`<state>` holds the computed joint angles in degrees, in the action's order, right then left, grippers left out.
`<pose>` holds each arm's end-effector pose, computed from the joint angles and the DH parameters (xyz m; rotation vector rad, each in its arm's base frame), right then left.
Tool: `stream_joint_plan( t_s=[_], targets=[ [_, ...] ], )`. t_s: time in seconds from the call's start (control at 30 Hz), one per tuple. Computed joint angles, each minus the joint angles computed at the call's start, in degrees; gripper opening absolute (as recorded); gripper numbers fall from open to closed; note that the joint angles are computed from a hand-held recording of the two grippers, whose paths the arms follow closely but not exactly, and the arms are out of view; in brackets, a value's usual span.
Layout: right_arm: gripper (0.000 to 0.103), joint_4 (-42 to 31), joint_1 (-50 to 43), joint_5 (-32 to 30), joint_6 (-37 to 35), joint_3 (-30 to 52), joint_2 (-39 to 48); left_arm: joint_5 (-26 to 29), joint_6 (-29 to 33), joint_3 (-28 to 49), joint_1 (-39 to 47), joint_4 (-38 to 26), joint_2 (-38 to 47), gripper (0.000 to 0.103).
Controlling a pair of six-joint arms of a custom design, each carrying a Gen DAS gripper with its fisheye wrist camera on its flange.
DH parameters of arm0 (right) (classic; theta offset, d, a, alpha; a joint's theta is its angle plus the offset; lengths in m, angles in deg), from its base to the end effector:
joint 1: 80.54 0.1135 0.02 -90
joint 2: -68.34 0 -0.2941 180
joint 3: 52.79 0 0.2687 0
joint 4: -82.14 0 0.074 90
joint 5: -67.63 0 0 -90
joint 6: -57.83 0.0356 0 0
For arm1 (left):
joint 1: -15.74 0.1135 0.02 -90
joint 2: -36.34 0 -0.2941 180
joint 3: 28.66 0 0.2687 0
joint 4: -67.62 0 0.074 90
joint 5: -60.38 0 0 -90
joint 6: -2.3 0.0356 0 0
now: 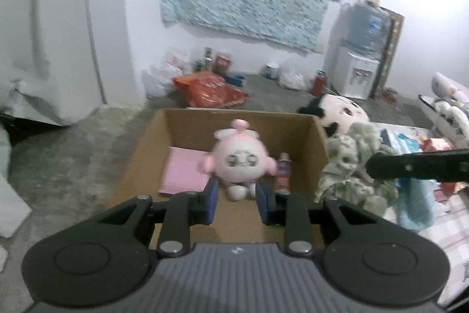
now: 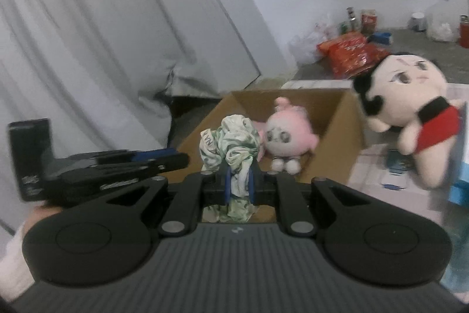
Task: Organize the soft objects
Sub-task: 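Open the left gripper to drop the toothpaste while the right lowers the scrunchie into the box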
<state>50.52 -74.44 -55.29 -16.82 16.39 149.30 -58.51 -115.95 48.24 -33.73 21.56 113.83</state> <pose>0.3085 0.0524 0.2777 -0.1067 2.3264 0.8558 0.2062 -0.2147 0.3214 0.1880 2.2555 -0.1098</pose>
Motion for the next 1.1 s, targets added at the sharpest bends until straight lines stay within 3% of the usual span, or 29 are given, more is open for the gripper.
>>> stream_joint_plan(
  t_s=[0.1, 0.43, 0.73, 0.83, 0.9, 0.97, 1.03, 1.1],
  targets=[
    [0.01, -2.2, 3.5, 1.1, 0.1, 4.9, 5.5, -1.5, 0.1, -2.6, 1.2, -0.2, -3.6, 0.029],
    [0.011, -20.4, 13.3, 4.5, -1.2, 35.3, 36.8, 1.7, 2.3, -9.4, 6.3, 3.4, -8.6, 0.03],
    [0.014, -16.1, 18.4, 2.8, 3.3, 48.8, 53.1, 6.0, 5.8, -12.9, 10.5, 8.6, -7.9, 0.034],
    [0.017, -16.7, 20.2, 9.5, 1.4, 52.9, 56.4, 6.2, 6.0, -13.3, 11.1, 9.3, -7.3, 0.037],
    [0.035, -17.2, 21.1, 14.3, -1.6, 53.9, 57.0, 6.7, 5.7, -13.5, 11.4, 9.3, -7.3, 0.038],
    [0.059, -19.4, 21.0, 14.5, -2.7, 55.5, 57.7, 7.2, 5.6, -13.9, 11.7, 9.6, -7.4, 0.041],
    [0.069, -19.4, 20.7, 13.9, -2.9, 54.5, 56.6, 7.0, 5.5, -13.8, 11.7, 9.4, -7.5, 0.043],
    [0.071, -19.6, 20.3, 14.7, -3.5, 54.0, 55.6, 6.5, 5.6, -14.0, 11.4, 9.5, -7.7, 0.043]
  ],
)
